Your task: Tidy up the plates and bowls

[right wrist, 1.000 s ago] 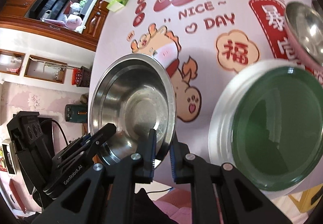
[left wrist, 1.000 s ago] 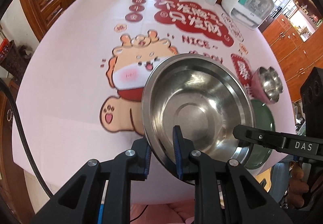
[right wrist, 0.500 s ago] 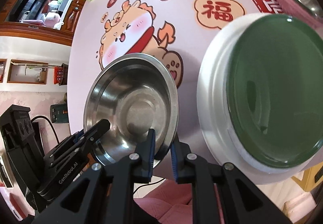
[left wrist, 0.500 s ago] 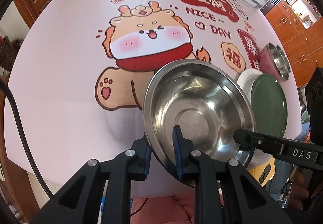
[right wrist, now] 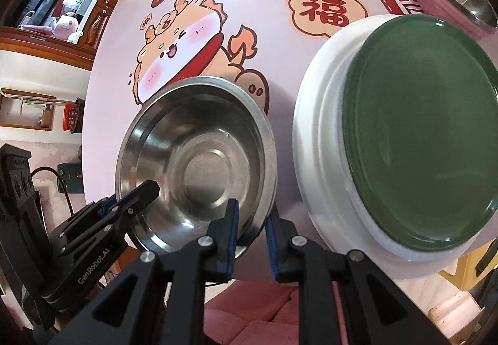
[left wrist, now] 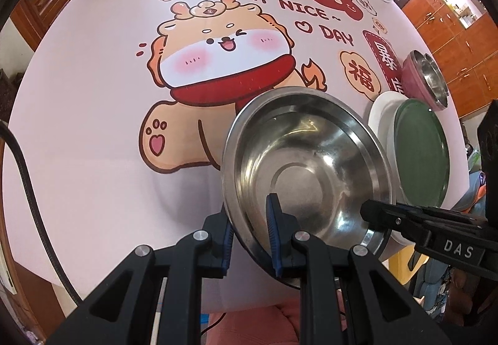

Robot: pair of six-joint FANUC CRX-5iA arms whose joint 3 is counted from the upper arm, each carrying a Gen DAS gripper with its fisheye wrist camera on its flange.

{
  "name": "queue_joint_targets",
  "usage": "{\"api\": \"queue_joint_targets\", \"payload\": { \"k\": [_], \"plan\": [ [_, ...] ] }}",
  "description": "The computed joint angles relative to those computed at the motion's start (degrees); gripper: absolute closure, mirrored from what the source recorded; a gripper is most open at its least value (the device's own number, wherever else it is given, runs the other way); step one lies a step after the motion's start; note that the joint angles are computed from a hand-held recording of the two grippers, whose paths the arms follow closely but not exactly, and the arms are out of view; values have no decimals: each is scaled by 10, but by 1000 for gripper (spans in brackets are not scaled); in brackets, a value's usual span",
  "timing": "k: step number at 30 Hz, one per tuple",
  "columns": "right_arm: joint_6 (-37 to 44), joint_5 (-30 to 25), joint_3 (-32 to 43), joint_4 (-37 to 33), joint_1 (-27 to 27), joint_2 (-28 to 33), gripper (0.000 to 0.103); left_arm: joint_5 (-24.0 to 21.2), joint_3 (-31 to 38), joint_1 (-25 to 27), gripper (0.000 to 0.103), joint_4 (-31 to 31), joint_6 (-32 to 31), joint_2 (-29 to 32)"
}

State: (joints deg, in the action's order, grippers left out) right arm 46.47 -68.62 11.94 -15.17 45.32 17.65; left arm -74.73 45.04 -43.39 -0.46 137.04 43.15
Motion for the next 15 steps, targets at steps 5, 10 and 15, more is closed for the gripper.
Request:
{"api": "queue_joint_targets", "payload": {
  "k": [5,10,15],
  "plan": [
    [-11,11,-8,3,3,-6,79,-11,10,2,84,-5,-7,6],
    [-27,21,-20,23,12,-16,69,-3,1,5,81,-8,-10,1],
    [-41,21,-26,38,18,-23,69,-4,4,3,75,-19,-11,-2]
  ]
}}
